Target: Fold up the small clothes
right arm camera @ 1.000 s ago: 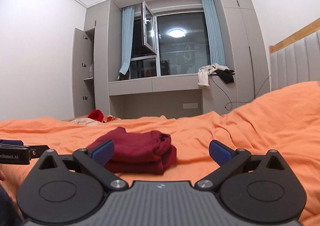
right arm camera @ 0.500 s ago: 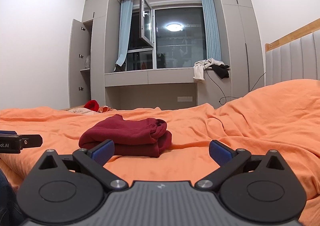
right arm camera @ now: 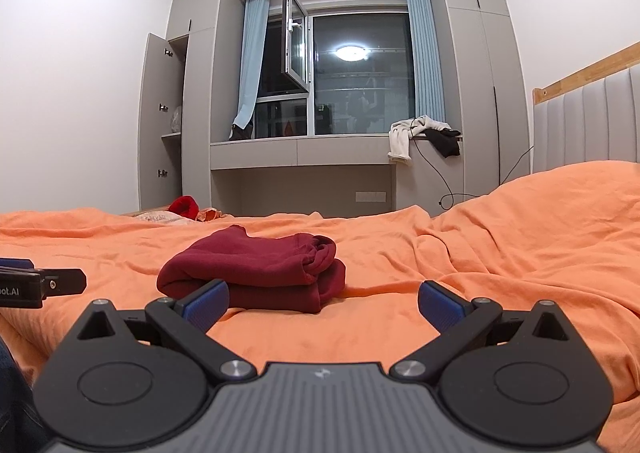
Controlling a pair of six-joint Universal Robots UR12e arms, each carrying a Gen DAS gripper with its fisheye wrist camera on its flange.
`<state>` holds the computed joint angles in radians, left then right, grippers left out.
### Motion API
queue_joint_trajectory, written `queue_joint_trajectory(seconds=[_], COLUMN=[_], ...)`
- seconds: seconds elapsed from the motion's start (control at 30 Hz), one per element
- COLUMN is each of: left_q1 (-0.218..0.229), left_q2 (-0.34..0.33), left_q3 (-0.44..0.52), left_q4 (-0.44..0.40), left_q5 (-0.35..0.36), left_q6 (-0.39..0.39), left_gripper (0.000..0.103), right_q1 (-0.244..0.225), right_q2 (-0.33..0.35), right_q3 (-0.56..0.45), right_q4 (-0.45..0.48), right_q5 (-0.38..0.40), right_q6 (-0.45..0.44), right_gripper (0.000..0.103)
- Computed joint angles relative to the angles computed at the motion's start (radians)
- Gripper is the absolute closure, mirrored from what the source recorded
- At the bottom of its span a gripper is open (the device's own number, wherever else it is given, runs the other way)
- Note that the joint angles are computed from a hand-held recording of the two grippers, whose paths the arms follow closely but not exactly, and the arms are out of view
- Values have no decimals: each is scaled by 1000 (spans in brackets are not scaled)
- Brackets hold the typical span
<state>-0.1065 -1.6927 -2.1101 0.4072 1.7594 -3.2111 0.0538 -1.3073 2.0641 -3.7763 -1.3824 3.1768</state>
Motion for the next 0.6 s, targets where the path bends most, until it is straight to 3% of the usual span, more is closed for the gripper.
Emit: queue_joint_trajectory(seconds=[0.6], left_q1=[-7], left_q2=[-5], left_q3=[10], left_q4=[-24], left_q5=[27], left_q6=[7], left_gripper=[1], right_q1=[-3], right_q2=[2], right_q3=[2], right_q4=[4], right_q5=[13], right_q6=[-16], right_gripper=[0])
